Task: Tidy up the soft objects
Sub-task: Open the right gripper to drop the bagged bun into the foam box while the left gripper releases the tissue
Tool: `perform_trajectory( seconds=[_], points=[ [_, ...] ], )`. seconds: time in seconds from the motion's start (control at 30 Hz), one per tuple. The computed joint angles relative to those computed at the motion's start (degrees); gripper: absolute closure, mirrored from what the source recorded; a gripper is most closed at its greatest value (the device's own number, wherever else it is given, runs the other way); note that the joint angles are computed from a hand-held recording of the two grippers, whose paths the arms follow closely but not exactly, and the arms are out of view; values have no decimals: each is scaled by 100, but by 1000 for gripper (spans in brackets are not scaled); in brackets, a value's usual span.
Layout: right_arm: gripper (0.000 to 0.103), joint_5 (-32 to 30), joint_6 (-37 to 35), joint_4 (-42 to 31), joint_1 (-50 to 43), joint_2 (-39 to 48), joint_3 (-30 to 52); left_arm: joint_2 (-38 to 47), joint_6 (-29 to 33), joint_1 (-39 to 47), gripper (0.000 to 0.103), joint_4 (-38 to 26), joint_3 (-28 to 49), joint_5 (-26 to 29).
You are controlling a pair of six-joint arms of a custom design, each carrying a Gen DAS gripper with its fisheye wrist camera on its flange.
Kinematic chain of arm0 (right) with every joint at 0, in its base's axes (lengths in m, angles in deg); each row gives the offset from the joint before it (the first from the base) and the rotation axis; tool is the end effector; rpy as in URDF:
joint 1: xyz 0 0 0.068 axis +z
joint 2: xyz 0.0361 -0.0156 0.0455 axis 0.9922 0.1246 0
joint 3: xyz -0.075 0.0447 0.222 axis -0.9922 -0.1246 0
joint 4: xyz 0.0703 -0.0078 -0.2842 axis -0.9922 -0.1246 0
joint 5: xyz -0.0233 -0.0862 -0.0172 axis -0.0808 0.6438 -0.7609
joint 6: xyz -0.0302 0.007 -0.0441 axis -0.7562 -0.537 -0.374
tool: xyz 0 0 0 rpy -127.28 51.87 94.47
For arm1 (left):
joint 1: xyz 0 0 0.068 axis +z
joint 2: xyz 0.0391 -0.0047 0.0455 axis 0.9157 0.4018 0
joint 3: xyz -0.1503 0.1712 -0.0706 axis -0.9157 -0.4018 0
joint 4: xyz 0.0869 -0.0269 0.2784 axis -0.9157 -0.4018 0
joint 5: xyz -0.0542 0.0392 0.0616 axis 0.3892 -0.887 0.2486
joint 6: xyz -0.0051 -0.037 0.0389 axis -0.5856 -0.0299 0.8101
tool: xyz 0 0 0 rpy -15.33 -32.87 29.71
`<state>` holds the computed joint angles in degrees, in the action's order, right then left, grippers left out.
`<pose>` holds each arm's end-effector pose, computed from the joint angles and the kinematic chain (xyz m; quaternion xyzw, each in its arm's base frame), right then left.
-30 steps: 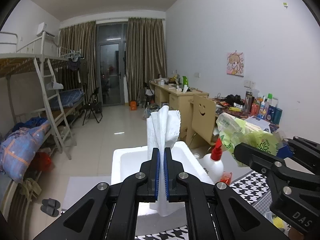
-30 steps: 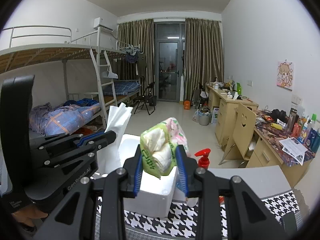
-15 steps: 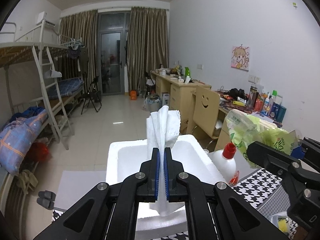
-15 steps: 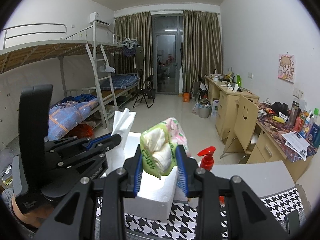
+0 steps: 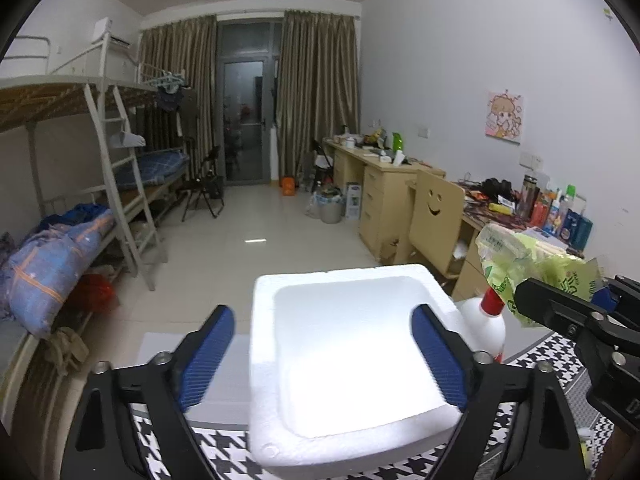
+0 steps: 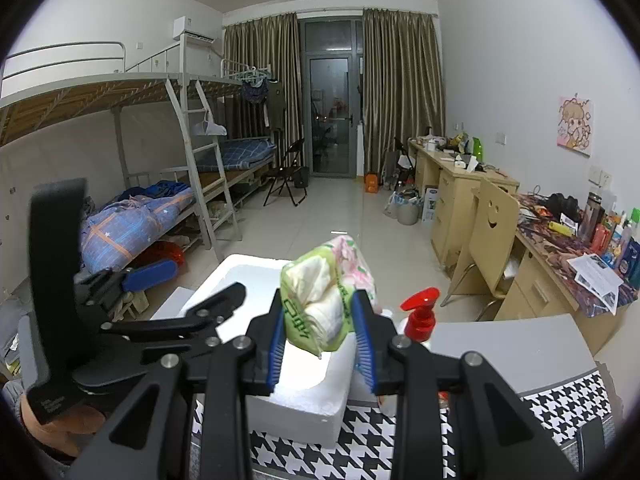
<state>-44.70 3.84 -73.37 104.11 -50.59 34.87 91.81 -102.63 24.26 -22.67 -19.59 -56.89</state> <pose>0.1840 0.0648 0.1551 -0.0636 0.8543 0.0501 0.5135 0.2222 -0.1813 0.1230 0.0943 0.8473 -0.0813 0.5164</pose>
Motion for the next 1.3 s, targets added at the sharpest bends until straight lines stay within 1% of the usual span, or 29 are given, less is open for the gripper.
perform_trajectory(
  seconds=[0.17,0.23,0.37,0.5,0.73,1.07,1.13,1.23,1.27,1.3],
  points=[
    [67,11,-39,53,70,96,45,-566,42,-76,1,-136,-330,-326],
    [67,73,-32,112,157,223,85,-838,18,-126,1,-261,-462,-445],
    [67,11,-24,335,143,666,226,-1365,75,-95,1,-371,-776,-481],
    [67,-54,-62,539,148,1024,347,-1666,91,-71,1,-457,-964,-562],
    [67,-96,-38,1040,236,1885,598,-2284,86,179,1,-711,-1313,-454],
    [67,-319,-72,1642,36,3110,963,-2840,-4,463,1,-946,-1679,-367],
    [65,-320,-55,1722,46,3365,1063,-2827,-16,487,1,-947,-1693,-376],
    [58,-337,-11,1803,30,3670,1189,-2812,-23,555,1,-913,-1712,-293],
    [51,-378,0,1799,-2,3775,1236,-2821,-21,565,1,-913,-1715,-292],
    [47,-342,29,1791,24,3834,1262,-2819,-7,585,1,-896,-1717,-265]
  ],
)
